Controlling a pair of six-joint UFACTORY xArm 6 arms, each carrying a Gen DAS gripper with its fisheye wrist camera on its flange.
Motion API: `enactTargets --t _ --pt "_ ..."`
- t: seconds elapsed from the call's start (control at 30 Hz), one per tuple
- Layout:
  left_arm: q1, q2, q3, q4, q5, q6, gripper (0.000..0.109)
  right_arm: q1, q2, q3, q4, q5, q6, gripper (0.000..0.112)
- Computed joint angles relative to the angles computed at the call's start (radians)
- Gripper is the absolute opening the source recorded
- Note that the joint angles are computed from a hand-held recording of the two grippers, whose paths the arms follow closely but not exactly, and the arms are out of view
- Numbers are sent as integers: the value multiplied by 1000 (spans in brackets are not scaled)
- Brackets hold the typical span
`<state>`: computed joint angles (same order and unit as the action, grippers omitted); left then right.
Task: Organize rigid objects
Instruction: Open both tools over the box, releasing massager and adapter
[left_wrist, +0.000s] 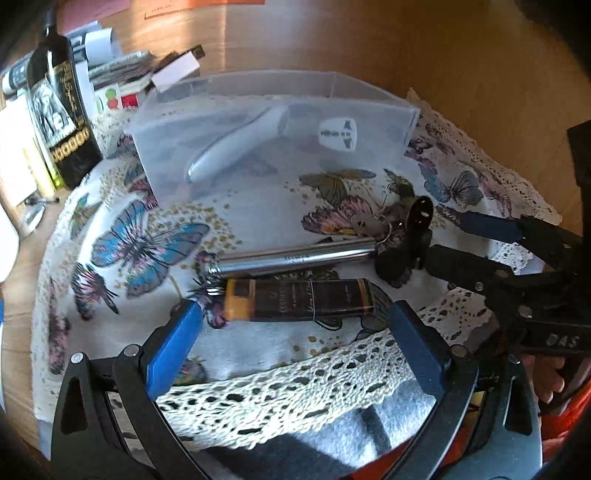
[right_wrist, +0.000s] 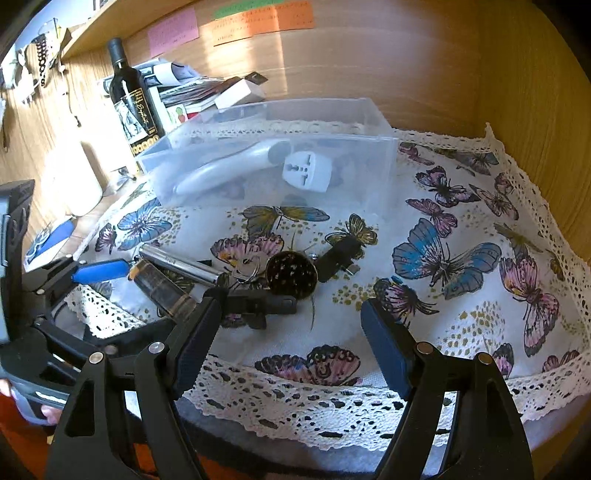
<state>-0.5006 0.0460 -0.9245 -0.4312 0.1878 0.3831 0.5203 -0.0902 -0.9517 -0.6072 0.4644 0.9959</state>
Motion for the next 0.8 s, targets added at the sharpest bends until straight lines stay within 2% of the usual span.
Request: enactTargets --t 0.07,0.13,0.2,0.27,0.37,0.47,0.57,0.63,0.67,0.8 --pt "-7 2 23 49 -67 -51 101 0 5 -1 15 -5 -11 76" --pt "-11 2 36 38 -97 -44 94 1 11 -4 19 -4 -16 76" --pt "-3 -4 56 115 -131 -109 81 1 24 -10 54 -12 -47 76" --pt "1 -13 64 96 -134 -86 81 2 38 -17 84 -24 -66 76" --pt "0 -30 68 -71 -123 52 81 3 58 -30 105 -40 -67 76" --pt "14 -48 83 -86 -130 54 81 11 77 -47 99 -41 -58 76" --pt "22 -57 82 -154 -120 103 81 21 95 -69 45 -23 -10 76" --pt "26 -59 84 -161 -123 105 81 29 107 -87 -13 9 39 67" --pt "26 -59 85 -150 -126 92 81 36 112 -97 -36 31 50 58" --pt "22 -68 86 -187 -134 120 81 35 91 -79 -25 22 35 57"
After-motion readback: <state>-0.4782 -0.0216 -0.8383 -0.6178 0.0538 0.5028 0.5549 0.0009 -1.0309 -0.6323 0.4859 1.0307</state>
